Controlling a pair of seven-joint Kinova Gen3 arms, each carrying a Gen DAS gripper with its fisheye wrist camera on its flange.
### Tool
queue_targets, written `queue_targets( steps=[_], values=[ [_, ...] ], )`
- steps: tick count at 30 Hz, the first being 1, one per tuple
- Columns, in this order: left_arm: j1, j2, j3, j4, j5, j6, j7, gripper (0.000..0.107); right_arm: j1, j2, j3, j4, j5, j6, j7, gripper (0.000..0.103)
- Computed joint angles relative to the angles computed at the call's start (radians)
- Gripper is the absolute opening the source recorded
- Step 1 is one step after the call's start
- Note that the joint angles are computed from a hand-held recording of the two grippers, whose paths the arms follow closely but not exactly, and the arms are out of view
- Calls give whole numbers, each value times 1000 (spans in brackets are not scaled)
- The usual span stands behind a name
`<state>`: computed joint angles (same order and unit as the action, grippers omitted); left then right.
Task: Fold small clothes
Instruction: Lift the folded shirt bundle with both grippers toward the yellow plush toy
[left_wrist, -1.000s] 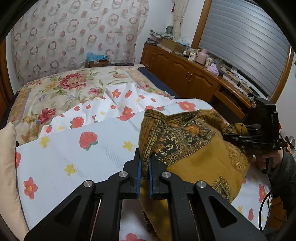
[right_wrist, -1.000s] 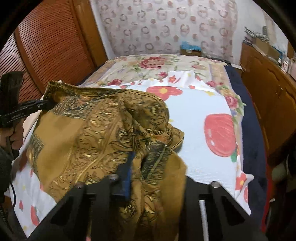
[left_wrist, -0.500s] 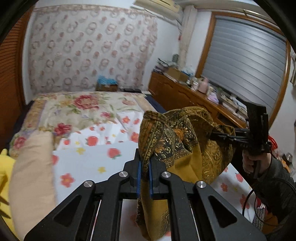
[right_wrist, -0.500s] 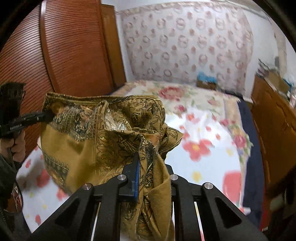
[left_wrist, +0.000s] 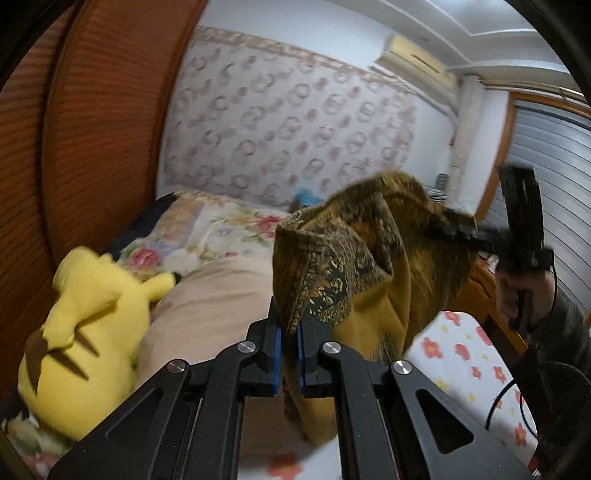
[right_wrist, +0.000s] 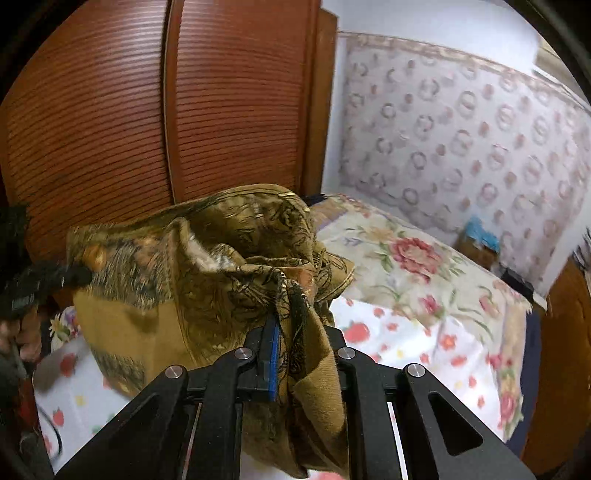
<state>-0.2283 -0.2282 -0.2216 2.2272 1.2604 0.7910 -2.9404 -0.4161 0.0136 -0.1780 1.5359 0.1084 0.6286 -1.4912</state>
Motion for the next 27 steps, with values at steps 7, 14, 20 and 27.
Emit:
queue_targets(
  steps=[7,14,20,27],
  values=[
    [-91,7,-87,74,15,96,-60,7,-95,223,-21,-297,89,142,49,13],
    [-186,34,-105,102,17,138,-69,7,-155,428,33,-615,20,300,186,13],
    [-228,97,-78,110,41,109,-77,7,-184,597,78,-830,-5,402,214,13],
    [-226,111,-29,77,-7,40,-12,7,-260,677,165,-892,39,349,100,37]
  ],
)
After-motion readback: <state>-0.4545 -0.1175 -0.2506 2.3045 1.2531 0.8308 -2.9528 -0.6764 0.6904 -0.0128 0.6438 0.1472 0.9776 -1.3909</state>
